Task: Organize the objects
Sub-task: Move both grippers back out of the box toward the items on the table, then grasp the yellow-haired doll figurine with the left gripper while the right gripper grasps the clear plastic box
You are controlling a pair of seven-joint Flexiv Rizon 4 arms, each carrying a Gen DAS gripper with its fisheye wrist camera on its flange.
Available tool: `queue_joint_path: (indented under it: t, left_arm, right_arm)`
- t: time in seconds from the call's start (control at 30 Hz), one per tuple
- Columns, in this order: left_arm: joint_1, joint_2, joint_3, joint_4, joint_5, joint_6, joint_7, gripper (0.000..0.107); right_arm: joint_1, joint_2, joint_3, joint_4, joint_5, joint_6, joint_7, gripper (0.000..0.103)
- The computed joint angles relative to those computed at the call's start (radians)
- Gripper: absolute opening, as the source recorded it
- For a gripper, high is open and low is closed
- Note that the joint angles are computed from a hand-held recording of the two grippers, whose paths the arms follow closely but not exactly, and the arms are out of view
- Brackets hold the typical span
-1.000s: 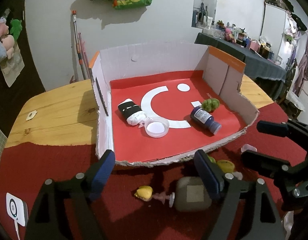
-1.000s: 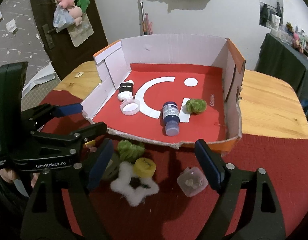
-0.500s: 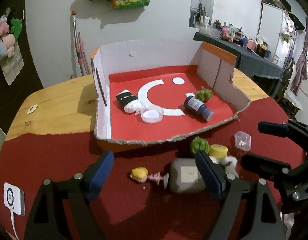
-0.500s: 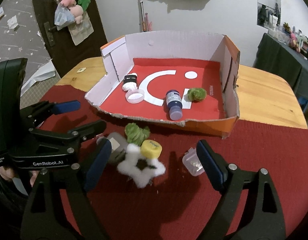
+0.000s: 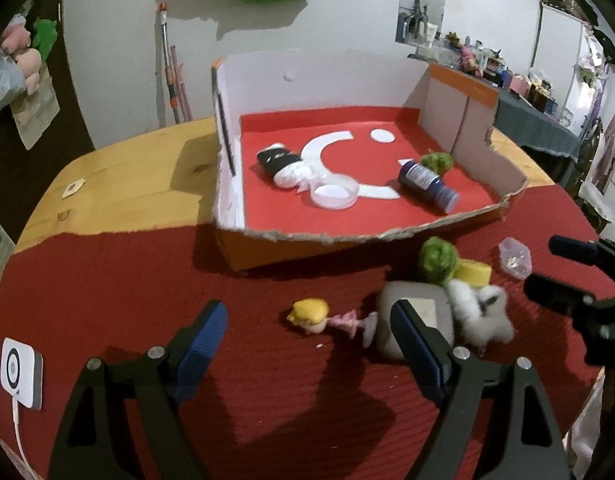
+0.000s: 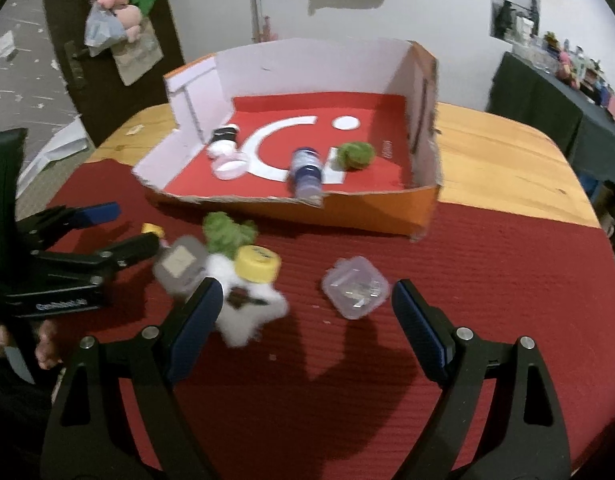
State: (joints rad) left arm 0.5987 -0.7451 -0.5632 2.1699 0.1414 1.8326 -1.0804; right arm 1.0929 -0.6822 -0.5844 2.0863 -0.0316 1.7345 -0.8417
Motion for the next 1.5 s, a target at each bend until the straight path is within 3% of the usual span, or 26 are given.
queue_joint_path:
  t: [0.8,0.93,1.0,1.1,1.17,1.23,1.5]
  left_arm:
    - [0.065,-0.019,-0.042,0.026,0.044,0.001,0.050,0.085]
    - [-0.007,-0.015,0.026,-0.004,0.004,-0.013,0.045,0.085]
    - [-0.018,-0.024,0.034,-0.018,-0.015,-0.032,0.047,0.085]
    - [-0.012,-0.028,0.021,-0.018,-0.018,-0.029,0.058,0.078]
    - [-0.008,-0.030,0.013,-0.018,-0.020,-0.027,0.062,0.069]
    - [0.010,-0.034,-0.009,-0.015,-0.017,-0.035,0.069,0.052]
    - [0.106,-0.038,-0.105,0.020,-0.020,-0.056,0.084,0.051]
  right_arm:
    - [-0.119,-0.044,0.083,-0.051,-0.066,-0.031,0.055,0.078]
    - [-0.120,-0.048,0.081,-0.058,-0.071,-0.035,0.055,0.078]
    - [-0.103,-0.054,0.061,-0.056,-0.070,-0.038,0.060,0.069]
    - [-0.074,-0.064,0.027,-0.053,-0.069,-0.045,0.067,0.048]
    - [-0.072,-0.063,0.024,-0.051,-0.068,-0.041,0.069,0.041]
    - [-0.078,-0.062,0.032,-0.050,-0.065,-0.029,0.066,0.041]
    - [-0.054,-0.046,0.030,-0.044,-0.036,0.007,0.025,0.041]
